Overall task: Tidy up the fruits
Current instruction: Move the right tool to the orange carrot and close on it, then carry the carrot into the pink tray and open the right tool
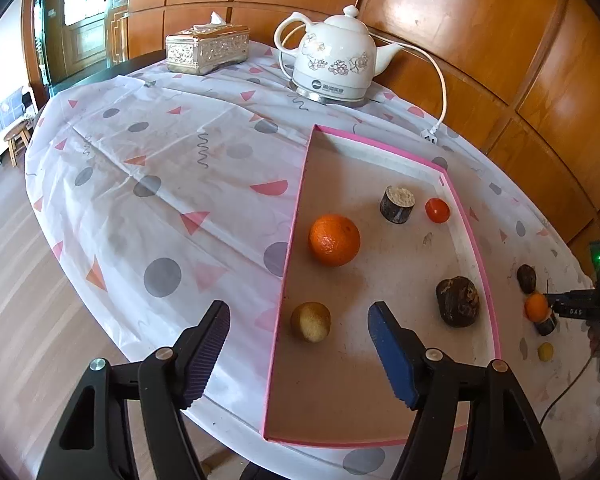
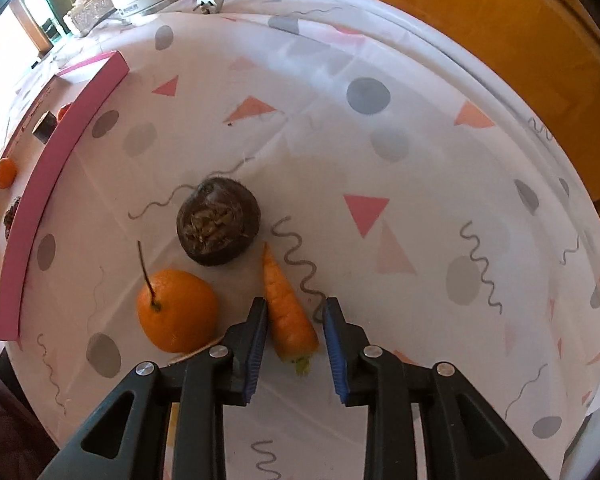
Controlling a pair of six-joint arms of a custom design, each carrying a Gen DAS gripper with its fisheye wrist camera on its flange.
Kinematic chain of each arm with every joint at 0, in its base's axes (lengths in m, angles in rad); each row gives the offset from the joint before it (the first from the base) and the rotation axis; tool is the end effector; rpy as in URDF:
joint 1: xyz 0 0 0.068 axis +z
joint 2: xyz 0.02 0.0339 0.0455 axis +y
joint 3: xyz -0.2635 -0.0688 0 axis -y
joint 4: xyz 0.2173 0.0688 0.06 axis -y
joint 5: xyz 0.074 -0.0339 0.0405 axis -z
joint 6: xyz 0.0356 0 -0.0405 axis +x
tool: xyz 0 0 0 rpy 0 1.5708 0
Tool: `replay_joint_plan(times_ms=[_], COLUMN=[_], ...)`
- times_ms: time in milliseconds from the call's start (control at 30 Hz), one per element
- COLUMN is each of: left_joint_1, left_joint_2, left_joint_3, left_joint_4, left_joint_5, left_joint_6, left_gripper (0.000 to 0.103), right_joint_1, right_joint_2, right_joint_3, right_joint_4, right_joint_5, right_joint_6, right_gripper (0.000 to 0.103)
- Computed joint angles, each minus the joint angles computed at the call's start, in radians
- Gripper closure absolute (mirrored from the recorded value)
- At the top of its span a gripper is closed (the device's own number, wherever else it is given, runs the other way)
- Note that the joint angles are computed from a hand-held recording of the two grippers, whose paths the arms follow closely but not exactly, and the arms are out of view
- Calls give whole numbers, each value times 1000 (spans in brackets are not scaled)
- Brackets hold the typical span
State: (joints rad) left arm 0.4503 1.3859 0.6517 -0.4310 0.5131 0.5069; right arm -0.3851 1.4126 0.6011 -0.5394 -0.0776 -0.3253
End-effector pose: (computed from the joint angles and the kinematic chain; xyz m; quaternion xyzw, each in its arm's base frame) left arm 0.2007 0.0776 0.1750 0.0779 0.9456 -0.1309 0.2874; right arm 0.1822 -0.0709 0.1505 0.0254 0.9929 -0.0020 0.1162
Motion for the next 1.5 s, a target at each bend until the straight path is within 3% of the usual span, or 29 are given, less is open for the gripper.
replay_joint_plan(times_ms=[233,400,567,700,867,1033,1167,1267,1500], left_joint_1=[-31,-18,2,11,35,59,81,100,146], left_joint_2=[-24,-31,-36,-48,-66,-66,-61,-58,-23], left_joint_3=[-21,-20,-16,-15,-14,-6,-5,-2,17], left_joint_4=[8,1,-2,-12,-30,-45,-46,-38,-23], left_joint_5=[-19,-16,-8,-1,16,31,44,48,64], left_joint_6=[-3,-9,-19,-17,2,13,18,11,8], left_gripper=[29,25,25,24,24,23,23,24,24], right_joint_1=[-10,-105,-207,-227,-8,485,829,980,1141], right_joint_2=[-43,-187,-392,-552,-662,-644,-533,-400,-56], right_joint_3=[-39,-126,-133,-84,-50,-42,-25,-1,119], right_joint_4=[29,37,-58,-199,-275,-216,-126,-26,164], right_joint_5=[-6,11,8,-57,-64,93,228,290,373], right_joint_6=[37,40,39,54,233,577,797,897,1015], right_gripper=[81,81,81,81,81,81,81,81,81])
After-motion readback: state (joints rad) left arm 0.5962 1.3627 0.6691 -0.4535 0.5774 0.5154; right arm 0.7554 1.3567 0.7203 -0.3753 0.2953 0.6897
